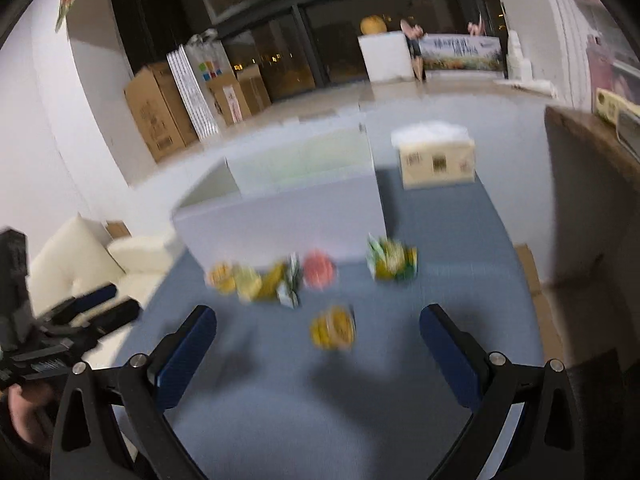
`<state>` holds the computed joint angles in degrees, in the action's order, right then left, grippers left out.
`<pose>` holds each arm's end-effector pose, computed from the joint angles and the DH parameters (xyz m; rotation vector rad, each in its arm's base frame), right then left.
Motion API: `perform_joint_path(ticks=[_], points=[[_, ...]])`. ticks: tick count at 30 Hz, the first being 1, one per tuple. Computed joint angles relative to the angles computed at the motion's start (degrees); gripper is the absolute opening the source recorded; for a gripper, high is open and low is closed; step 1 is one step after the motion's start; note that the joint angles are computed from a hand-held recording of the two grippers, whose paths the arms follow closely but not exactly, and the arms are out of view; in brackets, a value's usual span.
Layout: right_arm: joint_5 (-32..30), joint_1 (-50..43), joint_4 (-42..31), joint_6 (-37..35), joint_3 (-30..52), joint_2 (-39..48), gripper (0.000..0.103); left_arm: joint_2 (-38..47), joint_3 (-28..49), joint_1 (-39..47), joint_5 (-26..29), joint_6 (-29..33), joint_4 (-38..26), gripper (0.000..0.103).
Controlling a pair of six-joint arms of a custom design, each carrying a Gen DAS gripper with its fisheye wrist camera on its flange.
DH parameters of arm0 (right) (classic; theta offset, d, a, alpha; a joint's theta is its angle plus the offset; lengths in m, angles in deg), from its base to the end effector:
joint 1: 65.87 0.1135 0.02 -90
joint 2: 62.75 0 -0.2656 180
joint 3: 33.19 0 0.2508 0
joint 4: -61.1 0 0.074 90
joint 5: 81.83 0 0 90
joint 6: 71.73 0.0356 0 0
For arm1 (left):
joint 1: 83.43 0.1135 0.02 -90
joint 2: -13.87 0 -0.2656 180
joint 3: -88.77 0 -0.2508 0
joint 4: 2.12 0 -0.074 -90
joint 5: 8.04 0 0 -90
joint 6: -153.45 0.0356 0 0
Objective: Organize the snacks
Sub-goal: 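Grasp a yellow jelly cup with a printed lid using the right gripper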
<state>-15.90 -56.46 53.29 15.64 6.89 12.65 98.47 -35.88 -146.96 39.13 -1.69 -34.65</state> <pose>0.2299 0.0528 0.1527 -0.4515 2.2598 0.5472 0.1381 -0.2230 0.1672 -0.2552 2.2623 -0.1285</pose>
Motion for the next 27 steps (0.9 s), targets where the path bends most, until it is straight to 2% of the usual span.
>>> perform_joint_path(ticks=[7,13,16,18,19,20,22,27], points=[[5.89,5.52,5.11,0.45,-0.74,7.89,0.103,1.46,-0.33,-5.05,-1.04,-8.53,-5.22,0.103],[11.45,10.18,7.57,0.64,5.87,18.92,0.103,0.52,-1.37,-6.55,-1.43,-11.38,-7.01,0.103],[12.25,10.39,6.99,1.04,10.38,24.66,0.103,0.32,-1.64,-6.81,-1.38,-11.93,-7.51,0.103],[12.0,10.29,6.14,1.1,13.5,28.3,0.093,0.21,-2.07,-6.93,-1.25,-12.27,-7.51,0.103],[12.95,10.67,5.25,0.87,14.91,29.64,0.077,0.19,-2.22,-6.98,-1.21,-12.51,-7.59,0.103],[14.19,11.12,4.16,0.57,16.11,30.67,0.056,0.14,-2.53,-6.88,-0.98,-12.7,-7.5,0.103],[16.48,12.04,4.61,-0.32,16.46,31.36,0.044,0.09,-3.22,-6.25,-0.33,-12.49,-6.77,0.103],[12.56,10.51,5.35,-0.27,15.23,30.71,0.042,0.71,-4.58,-4.32,1.11,-11.0,-3.74,0.103]])
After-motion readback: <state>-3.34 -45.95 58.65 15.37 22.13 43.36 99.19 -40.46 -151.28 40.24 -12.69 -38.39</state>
